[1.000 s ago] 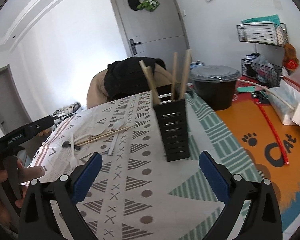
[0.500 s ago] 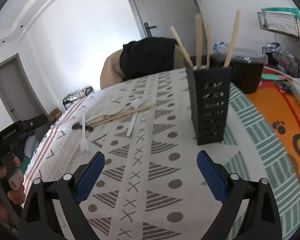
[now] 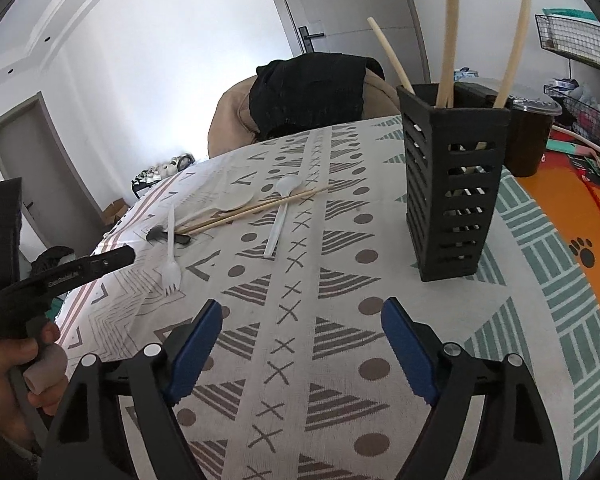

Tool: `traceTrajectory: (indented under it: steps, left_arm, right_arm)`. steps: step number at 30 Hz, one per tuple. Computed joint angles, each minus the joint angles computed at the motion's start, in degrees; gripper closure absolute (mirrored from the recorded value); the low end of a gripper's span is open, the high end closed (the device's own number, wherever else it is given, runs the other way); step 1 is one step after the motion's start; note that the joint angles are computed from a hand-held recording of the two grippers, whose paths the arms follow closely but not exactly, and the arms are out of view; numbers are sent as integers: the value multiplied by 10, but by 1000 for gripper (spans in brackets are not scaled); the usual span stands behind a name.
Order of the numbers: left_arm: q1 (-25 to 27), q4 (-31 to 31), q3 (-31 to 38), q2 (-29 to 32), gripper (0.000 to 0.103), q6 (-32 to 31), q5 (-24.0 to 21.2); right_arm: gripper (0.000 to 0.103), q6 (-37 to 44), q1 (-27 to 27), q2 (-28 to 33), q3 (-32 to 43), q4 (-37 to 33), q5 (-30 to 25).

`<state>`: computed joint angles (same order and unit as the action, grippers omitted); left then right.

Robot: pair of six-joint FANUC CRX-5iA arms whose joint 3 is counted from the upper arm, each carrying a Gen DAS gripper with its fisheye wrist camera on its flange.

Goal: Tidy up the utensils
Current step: 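Move both grippers from the holder toward the white plastic utensils, then grasp the white plastic fork with the left gripper while the right gripper grasps the white spoon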

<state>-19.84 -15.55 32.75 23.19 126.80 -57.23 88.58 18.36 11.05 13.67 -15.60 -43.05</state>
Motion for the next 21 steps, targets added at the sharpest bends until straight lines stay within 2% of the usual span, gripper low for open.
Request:
traceTrajectory:
  steps: [14, 21]
  left_arm:
    - [38, 4, 110, 68, 65, -7, -47]
    - [66, 42, 161, 111, 68, -30, -65]
  right_arm:
    - [31, -1, 11, 62, 85, 2, -42]
    - [38, -6, 18, 102, 134, 9, -68]
